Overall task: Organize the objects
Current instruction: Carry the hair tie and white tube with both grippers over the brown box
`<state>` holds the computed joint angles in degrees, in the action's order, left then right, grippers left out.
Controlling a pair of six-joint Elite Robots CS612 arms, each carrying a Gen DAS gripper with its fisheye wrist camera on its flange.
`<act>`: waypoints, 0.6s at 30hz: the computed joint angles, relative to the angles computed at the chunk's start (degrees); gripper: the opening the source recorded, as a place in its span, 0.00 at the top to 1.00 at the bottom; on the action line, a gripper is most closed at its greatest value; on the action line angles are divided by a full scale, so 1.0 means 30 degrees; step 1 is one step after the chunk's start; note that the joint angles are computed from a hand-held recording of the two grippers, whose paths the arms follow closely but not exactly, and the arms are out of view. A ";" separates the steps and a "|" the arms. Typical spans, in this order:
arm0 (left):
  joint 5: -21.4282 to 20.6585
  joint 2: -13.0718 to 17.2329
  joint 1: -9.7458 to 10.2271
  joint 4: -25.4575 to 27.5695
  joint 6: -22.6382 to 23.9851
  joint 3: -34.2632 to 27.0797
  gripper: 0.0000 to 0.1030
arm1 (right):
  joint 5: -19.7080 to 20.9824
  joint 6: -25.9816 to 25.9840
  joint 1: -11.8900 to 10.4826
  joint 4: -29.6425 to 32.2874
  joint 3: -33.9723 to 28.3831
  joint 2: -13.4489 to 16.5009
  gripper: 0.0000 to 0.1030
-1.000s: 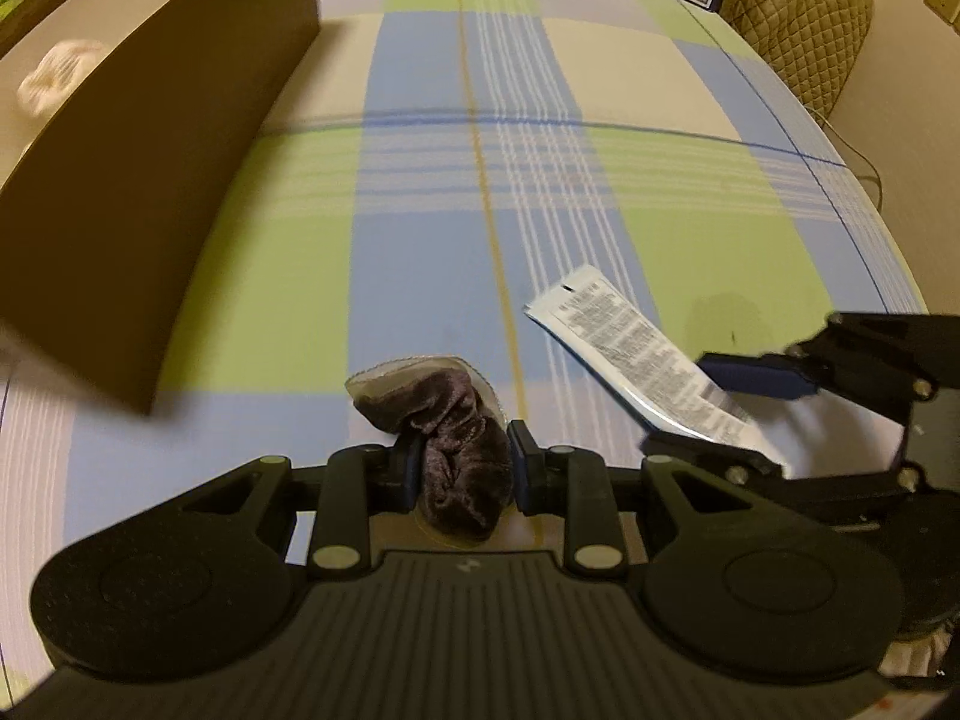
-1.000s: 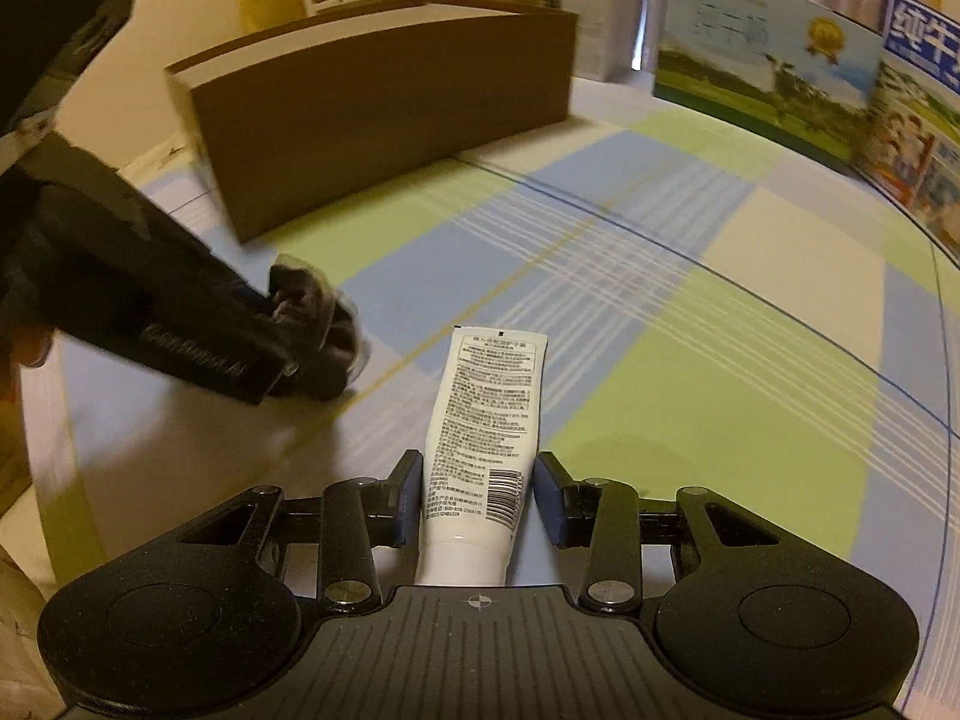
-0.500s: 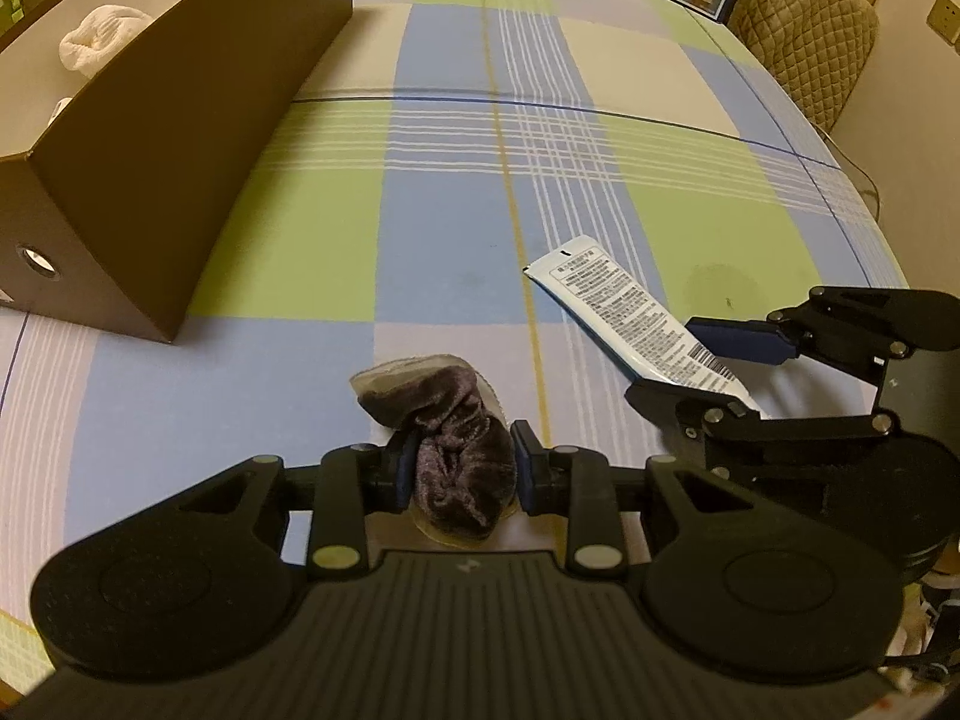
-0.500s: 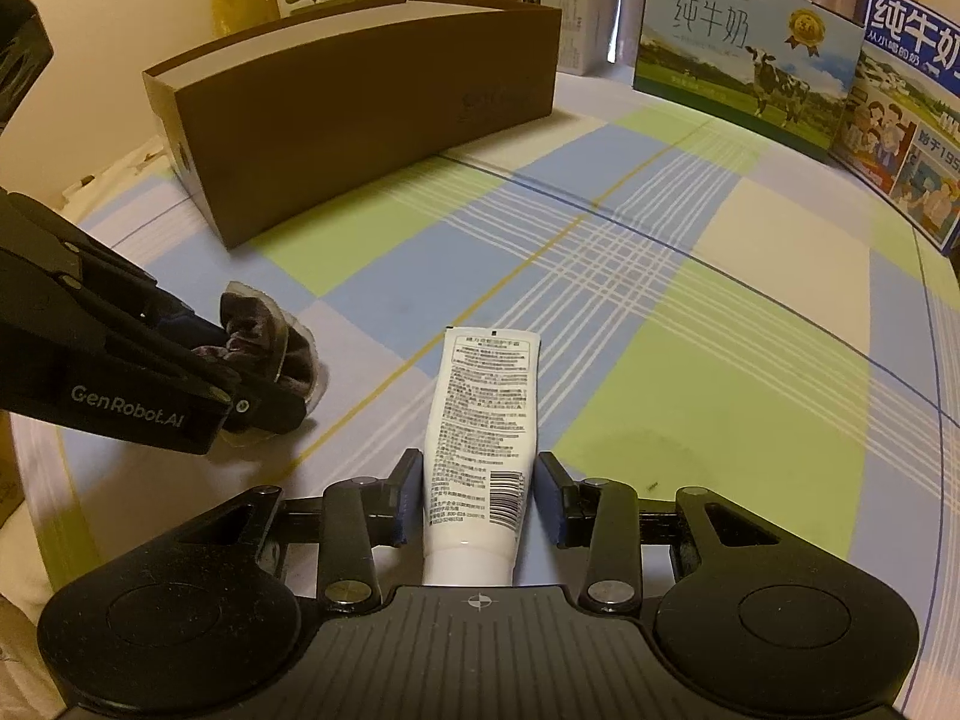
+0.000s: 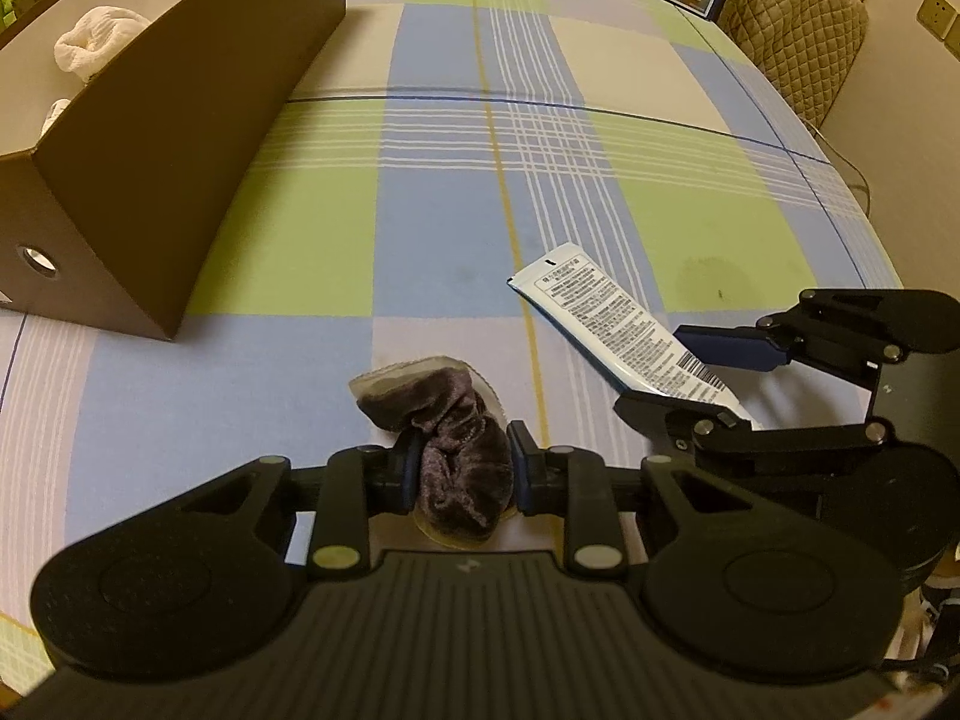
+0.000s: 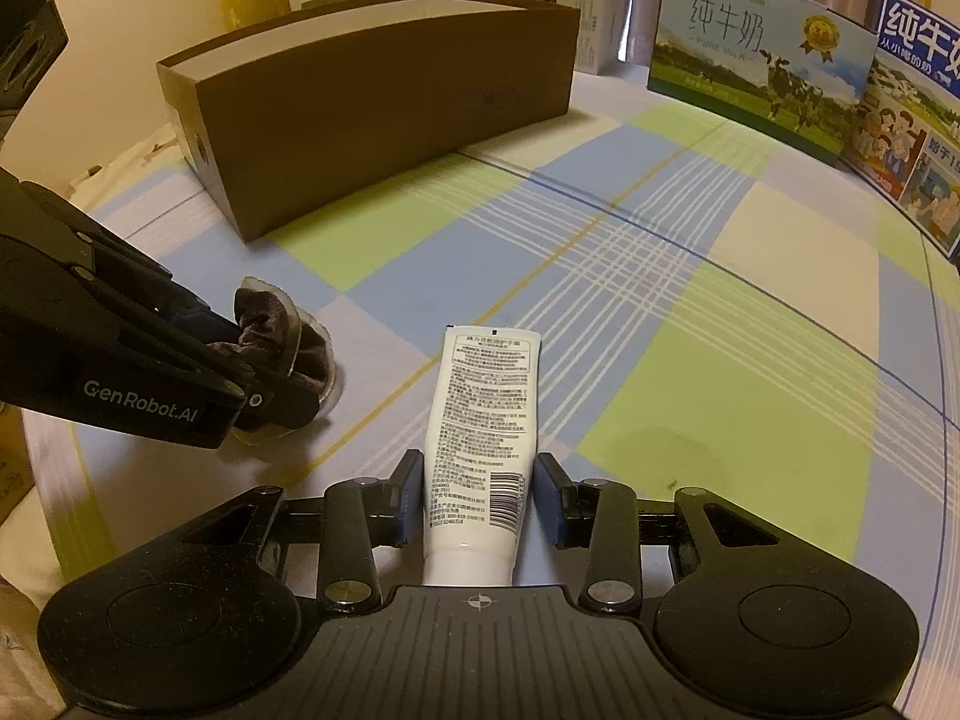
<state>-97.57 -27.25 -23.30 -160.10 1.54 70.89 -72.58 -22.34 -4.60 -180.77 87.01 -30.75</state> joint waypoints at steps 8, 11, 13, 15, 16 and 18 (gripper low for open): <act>-0.0157 -0.0243 0.0087 -0.0715 0.0154 0.0252 0.77 | 0.0107 0.0634 0.0021 -0.0297 -0.0160 -0.0110 0.65; -0.0310 -0.0440 0.0129 -0.1251 0.0263 0.0413 0.77 | 0.0151 0.1118 0.0049 -0.0505 -0.0294 -0.0192 0.65; -0.0509 -0.0585 0.0185 -0.1774 0.0297 0.0537 0.77 | 0.0243 0.1453 0.0060 -0.0683 -0.0403 -0.0264 0.65; -0.0697 -0.0737 0.0237 -0.2339 0.0299 0.0645 0.77 | 0.0389 0.1805 0.0081 -0.0769 -0.0525 -0.0348 0.65; -0.0769 -0.0818 0.0262 -0.2636 0.0309 0.0718 0.77 | 0.0473 0.2010 0.0098 -0.0865 -0.0581 -0.0399 0.65; -0.0867 -0.0976 0.0328 -0.3200 0.0269 0.0824 0.77 | 0.0702 0.2381 0.0123 -0.1040 -0.0719 -0.0481 0.65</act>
<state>-100.17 -30.18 -22.31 -169.70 2.35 73.36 -70.47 -15.20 -4.23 -183.89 84.86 -32.20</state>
